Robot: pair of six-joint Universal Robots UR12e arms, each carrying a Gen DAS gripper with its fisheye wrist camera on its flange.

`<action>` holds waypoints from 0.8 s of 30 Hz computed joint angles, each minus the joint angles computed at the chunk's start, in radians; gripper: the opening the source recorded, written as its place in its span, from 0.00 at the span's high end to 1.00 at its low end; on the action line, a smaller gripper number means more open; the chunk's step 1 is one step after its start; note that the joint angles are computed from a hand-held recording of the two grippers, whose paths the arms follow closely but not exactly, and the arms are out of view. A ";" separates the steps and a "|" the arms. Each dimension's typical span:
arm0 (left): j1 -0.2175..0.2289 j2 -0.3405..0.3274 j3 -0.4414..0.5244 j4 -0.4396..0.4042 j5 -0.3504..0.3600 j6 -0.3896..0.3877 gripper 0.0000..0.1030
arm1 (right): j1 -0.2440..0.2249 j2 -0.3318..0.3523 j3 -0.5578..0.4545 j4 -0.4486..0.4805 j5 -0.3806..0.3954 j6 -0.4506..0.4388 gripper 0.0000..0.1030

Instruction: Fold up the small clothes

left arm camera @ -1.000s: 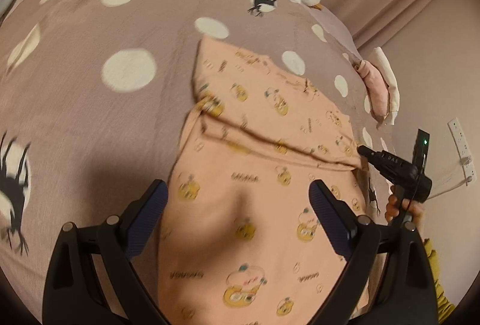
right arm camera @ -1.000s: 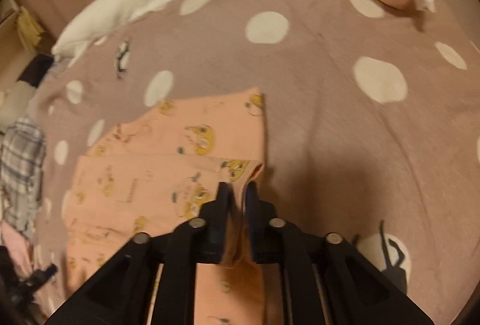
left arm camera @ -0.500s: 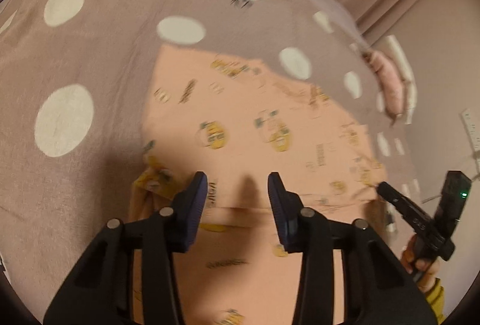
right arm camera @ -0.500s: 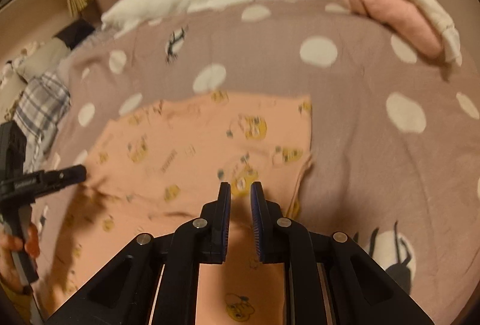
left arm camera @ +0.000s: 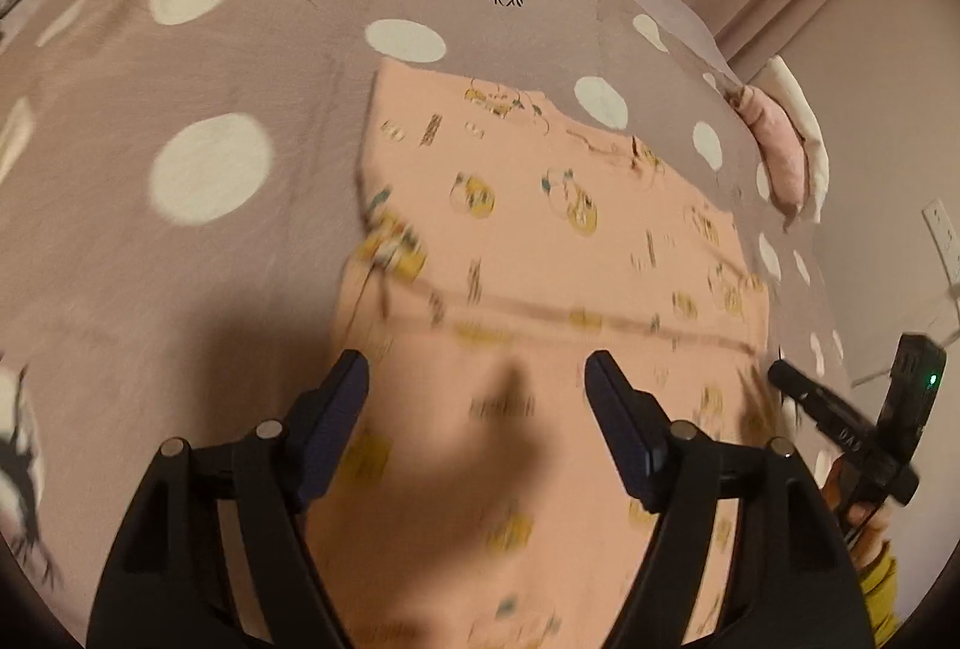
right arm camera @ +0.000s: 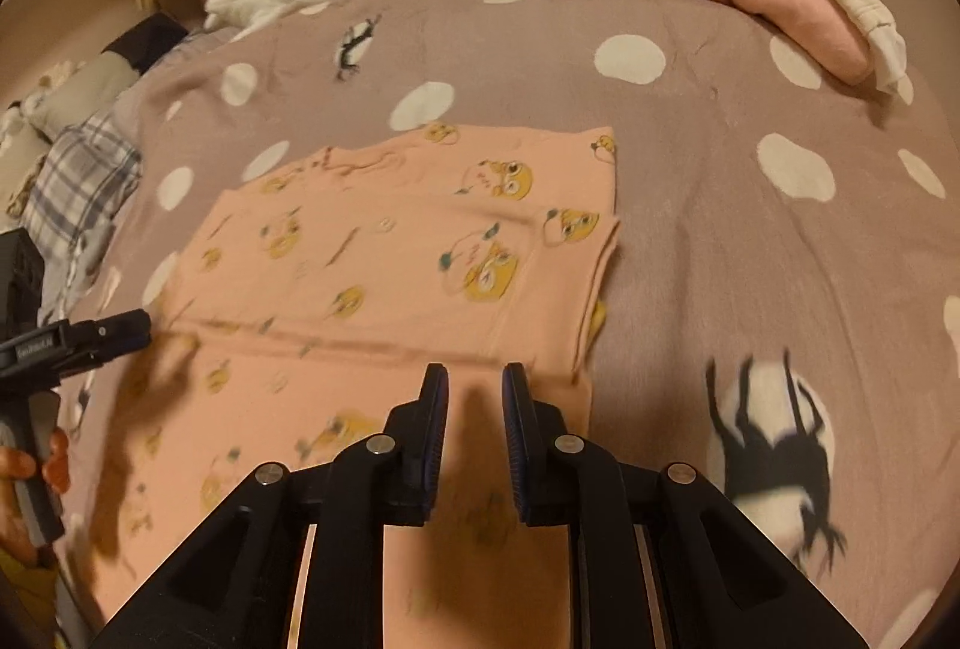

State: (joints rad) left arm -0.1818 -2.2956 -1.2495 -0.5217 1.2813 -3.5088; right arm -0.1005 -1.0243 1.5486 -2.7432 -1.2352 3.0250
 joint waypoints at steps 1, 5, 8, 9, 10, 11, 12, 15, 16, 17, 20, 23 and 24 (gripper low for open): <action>0.000 0.015 -0.025 0.010 0.003 -0.004 0.27 | -0.002 -0.012 0.016 0.002 0.008 -0.002 0.75; 0.006 0.083 -0.144 0.068 0.006 -0.029 0.22 | -0.014 -0.060 0.085 0.008 0.040 0.001 0.58; 0.012 0.127 -0.222 0.104 0.002 -0.054 0.21 | -0.020 -0.090 0.127 0.019 0.045 0.001 0.58; 0.013 0.136 -0.238 0.109 -0.003 -0.063 0.21 | -0.021 -0.098 0.138 0.020 0.045 -0.001 0.58; 0.016 0.146 -0.256 0.116 -0.011 -0.071 0.21 | -0.023 -0.108 0.152 0.023 0.043 -0.003 0.58; 0.017 0.156 -0.274 0.124 -0.014 -0.082 0.21 | -0.025 -0.116 0.162 0.023 0.041 -0.002 0.58; 0.017 0.166 -0.291 0.132 -0.014 -0.089 0.21 | -0.028 -0.124 0.173 0.021 0.041 0.001 0.58; 0.015 0.190 -0.333 0.156 -0.022 -0.103 0.21 | -0.041 -0.144 0.206 0.019 0.057 0.025 0.58; 0.015 0.196 -0.344 0.163 -0.031 -0.107 0.21 | -0.046 -0.150 0.218 0.015 0.061 0.039 0.58; 0.015 0.200 -0.353 0.167 -0.035 -0.112 0.21 | -0.050 -0.155 0.227 0.013 0.067 0.051 0.58; 0.010 0.215 -0.378 0.177 -0.035 -0.120 0.21 | -0.065 -0.167 0.254 0.009 0.090 0.093 0.58; 0.004 0.227 -0.396 0.181 -0.027 -0.123 0.21 | -0.076 -0.182 0.282 -0.005 0.097 0.122 0.58; 0.002 0.231 -0.401 0.183 -0.025 -0.125 0.20 | -0.078 -0.187 0.292 -0.010 0.098 0.129 0.58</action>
